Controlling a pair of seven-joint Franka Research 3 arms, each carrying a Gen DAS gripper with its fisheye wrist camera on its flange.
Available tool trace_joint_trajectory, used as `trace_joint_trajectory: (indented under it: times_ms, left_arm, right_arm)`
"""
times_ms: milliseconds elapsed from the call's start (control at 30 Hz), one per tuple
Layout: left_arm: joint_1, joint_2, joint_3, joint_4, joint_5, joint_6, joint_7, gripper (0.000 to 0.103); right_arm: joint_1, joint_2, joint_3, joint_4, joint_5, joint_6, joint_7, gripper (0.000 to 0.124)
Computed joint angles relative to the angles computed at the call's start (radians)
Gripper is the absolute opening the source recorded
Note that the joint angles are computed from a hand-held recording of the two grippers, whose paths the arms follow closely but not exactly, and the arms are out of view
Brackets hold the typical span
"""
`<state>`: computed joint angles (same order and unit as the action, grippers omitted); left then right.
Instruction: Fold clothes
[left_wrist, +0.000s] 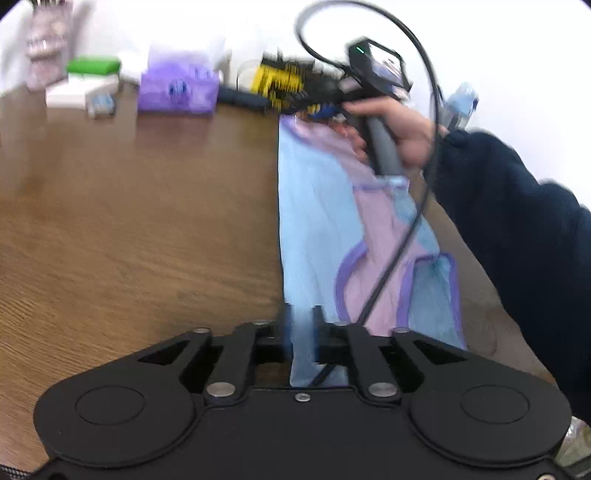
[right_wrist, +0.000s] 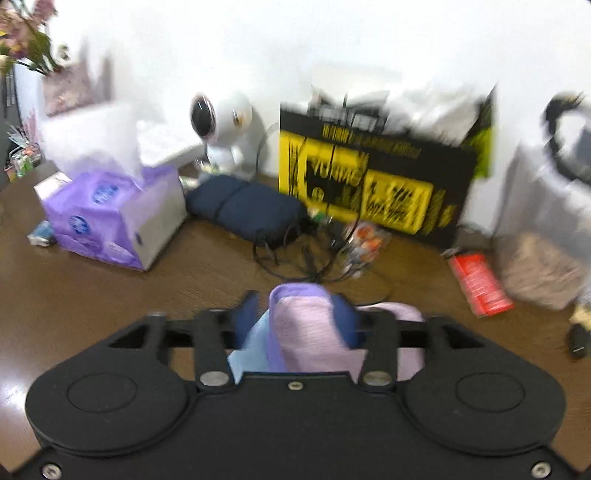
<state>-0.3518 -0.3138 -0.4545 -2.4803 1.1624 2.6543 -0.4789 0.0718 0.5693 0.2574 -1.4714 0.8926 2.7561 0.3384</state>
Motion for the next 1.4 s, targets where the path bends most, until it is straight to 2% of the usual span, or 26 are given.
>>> trace_joint_trajectory:
  times_ms: [33,167,233,267,300,400,433,467,533,600,667,767,833,900,967,1033,1133,1267,1333,1400]
  left_arm:
    - [0.000,-0.007,-0.011,0.007,0.027,-0.004,-0.006,0.043]
    - [-0.025,-0.012,-0.043,0.043,0.067,-0.030,0.010,0.048]
    - [-0.042,0.011,-0.062,0.073,0.083,-0.038,-0.004,0.051]
    - [-0.051,0.027,-0.070,0.089,0.098,-0.038,-0.017,0.051]
    - [-0.058,0.042,-0.069,0.102,0.111,-0.037,-0.027,0.051]
    - [-0.083,0.104,-0.066,0.156,0.144,-0.041,-0.047,0.052]
    - [-0.079,0.149,-0.080,0.196,0.168,-0.034,-0.021,0.054]
    - [-0.106,0.161,-0.060,0.200,0.180,-0.057,-0.030,0.056]
    - [-0.149,0.251,-0.072,0.273,0.160,-0.176,0.106,0.057]
    - [-0.196,0.347,-0.076,0.354,0.142,-0.277,0.266,0.057]
    - [-0.226,0.403,-0.059,0.399,0.106,-0.288,0.347,0.057]
    - [-0.254,0.440,-0.023,0.421,-0.002,-0.300,0.356,0.057]
    - [-0.276,0.440,0.004,0.415,-0.004,-0.303,0.331,0.056]
    - [-0.301,0.430,0.028,0.404,0.002,-0.305,0.304,0.048]
    - [-0.321,0.424,0.043,0.401,0.006,-0.322,0.282,0.024]
    - [-0.329,0.420,0.055,0.393,0.025,-0.316,0.264,0.013]
    - [-0.327,0.412,0.066,0.378,0.048,-0.292,0.240,0.007]
    - [-0.314,0.387,0.069,0.349,0.062,-0.252,0.219,0.006]
    - [-0.309,0.376,0.066,0.338,0.070,-0.241,0.209,0.006]
    - [-0.304,0.365,0.064,0.327,0.090,-0.228,0.193,0.006]
  right_arm:
    - [-0.045,-0.046,0.030,-0.039,0.049,-0.010,-0.058,0.066]
    - [-0.152,-0.226,0.054,-0.177,0.258,-0.102,-0.239,0.079]
    - [-0.216,-0.360,0.032,-0.291,0.376,-0.209,-0.309,0.081]
    - [-0.219,-0.401,0.007,-0.329,0.401,-0.251,-0.308,0.081]
    - [-0.256,-0.476,-0.022,-0.402,0.376,-0.348,-0.315,0.082]
    - [-0.265,-0.593,-0.101,-0.532,0.328,-0.440,-0.319,0.083]
    - [-0.272,-0.633,-0.132,-0.581,0.292,-0.475,-0.316,0.083]
    - [-0.273,-0.656,-0.158,-0.618,0.285,-0.501,-0.329,0.083]
    - [-0.275,-0.698,-0.212,-0.685,0.267,-0.551,-0.353,0.084]
    - [-0.261,-0.725,-0.247,-0.743,0.289,-0.524,-0.409,0.084]
    - [-0.236,-0.733,-0.265,-0.779,0.331,-0.444,-0.431,0.084]
    - [-0.192,-0.684,-0.274,-0.761,0.337,-0.325,-0.363,0.084]
    - [-0.153,-0.626,-0.274,-0.725,0.335,-0.247,-0.327,0.083]
    - [-0.107,-0.557,-0.274,-0.677,0.339,-0.180,-0.313,0.083]
    - [-0.080,-0.498,-0.276,-0.632,0.350,-0.144,-0.324,0.083]
    - [-0.062,-0.427,-0.267,-0.570,0.334,-0.105,-0.297,0.081]
    - [-0.048,-0.328,-0.243,-0.473,0.291,-0.057,-0.238,0.078]
    - [-0.032,-0.226,-0.217,-0.376,0.168,0.024,-0.118,0.060]
    - [-0.055,-0.206,-0.191,-0.353,0.164,0.019,-0.097,0.050]
    - [-0.072,-0.192,-0.177,-0.330,0.140,-0.009,-0.048,0.030]
